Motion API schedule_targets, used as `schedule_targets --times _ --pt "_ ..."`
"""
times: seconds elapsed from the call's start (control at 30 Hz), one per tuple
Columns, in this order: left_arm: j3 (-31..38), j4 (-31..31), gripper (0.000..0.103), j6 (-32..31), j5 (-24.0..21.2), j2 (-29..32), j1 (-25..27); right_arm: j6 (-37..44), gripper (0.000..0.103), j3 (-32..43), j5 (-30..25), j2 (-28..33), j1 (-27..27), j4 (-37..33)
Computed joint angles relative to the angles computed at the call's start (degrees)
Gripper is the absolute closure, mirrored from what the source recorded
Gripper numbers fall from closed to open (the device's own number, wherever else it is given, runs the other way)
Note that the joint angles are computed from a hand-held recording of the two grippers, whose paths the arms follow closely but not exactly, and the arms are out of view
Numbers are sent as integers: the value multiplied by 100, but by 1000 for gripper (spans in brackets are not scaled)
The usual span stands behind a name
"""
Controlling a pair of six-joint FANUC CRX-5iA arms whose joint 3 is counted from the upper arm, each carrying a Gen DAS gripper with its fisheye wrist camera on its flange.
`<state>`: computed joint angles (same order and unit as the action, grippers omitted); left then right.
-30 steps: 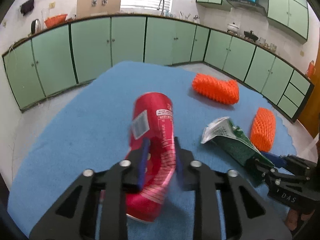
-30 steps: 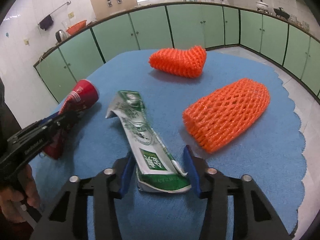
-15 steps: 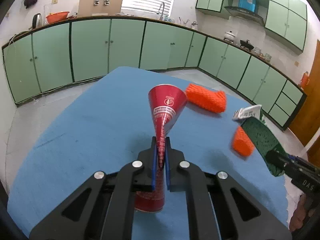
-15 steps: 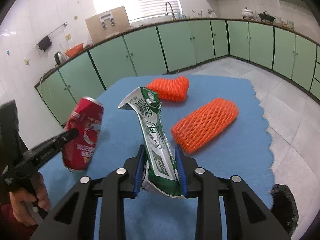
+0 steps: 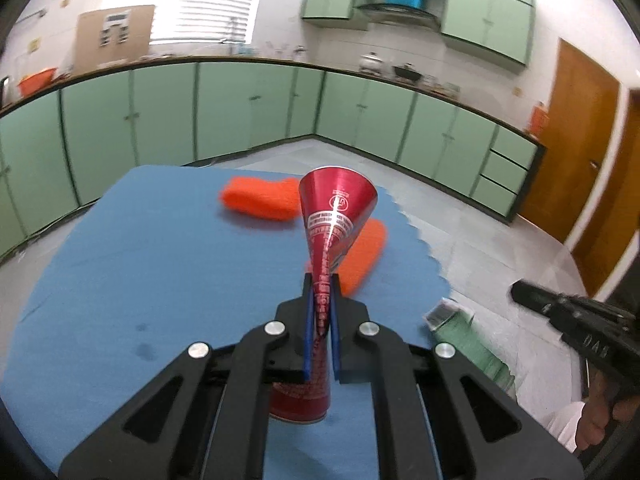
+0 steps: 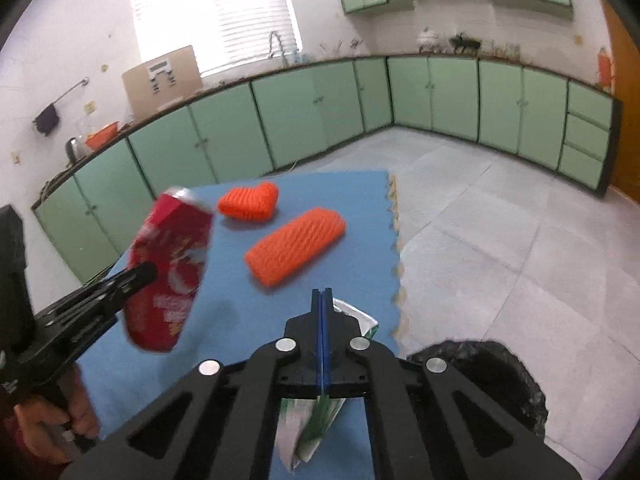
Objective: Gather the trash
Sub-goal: 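Lift the red can with the left gripper while the right lifts the carton toward the bin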
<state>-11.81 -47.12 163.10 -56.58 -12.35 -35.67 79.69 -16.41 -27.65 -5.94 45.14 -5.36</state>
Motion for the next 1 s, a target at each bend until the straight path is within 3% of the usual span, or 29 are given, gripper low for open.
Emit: schedule_targets --times 0.07,0.13,0.23,0.37,0.43,0.57,0.6,0.7,0.77,0.83,0.9,1.0 --pt "29 167 98 -75 168 135 19 1023 103 424 -597 194 -361 -1161" --pt "103 78 98 -21 70 273 -111 1324 103 382 -683 196 -507 -1573" --pt "104 151 98 -32 22 352 -150 1195 96 278 -715 209 -546 -1495" --pt "17 147 98 -53 -52 285 -129 991 72 118 -503 138 -454 -1318" --pt "-31 141 98 -40 -122 223 -126 950 65 99 -437 145 -339 -1305" --pt "-188 237 98 -60 -219 82 -54 77 38 -276 19 129 119 -293" --pt "-220 264 98 -75 -238 45 -31 -275 37 -358 109 162 236 15" --pt "-347 357 98 -105 -315 -89 11 -432 36 -284 19 311 346 10" --pt "-406 406 98 -150 -326 -170 54 -949 36 -371 43 408 468 490" --pt "-483 461 98 -187 -288 -241 113 -974 38 -286 -83 542 477 457" --pt "-497 482 98 -198 -262 -260 120 -995 54 -177 -267 674 475 426" --pt "-508 514 98 -226 -200 -271 142 -1024 63 -188 -272 690 512 498"
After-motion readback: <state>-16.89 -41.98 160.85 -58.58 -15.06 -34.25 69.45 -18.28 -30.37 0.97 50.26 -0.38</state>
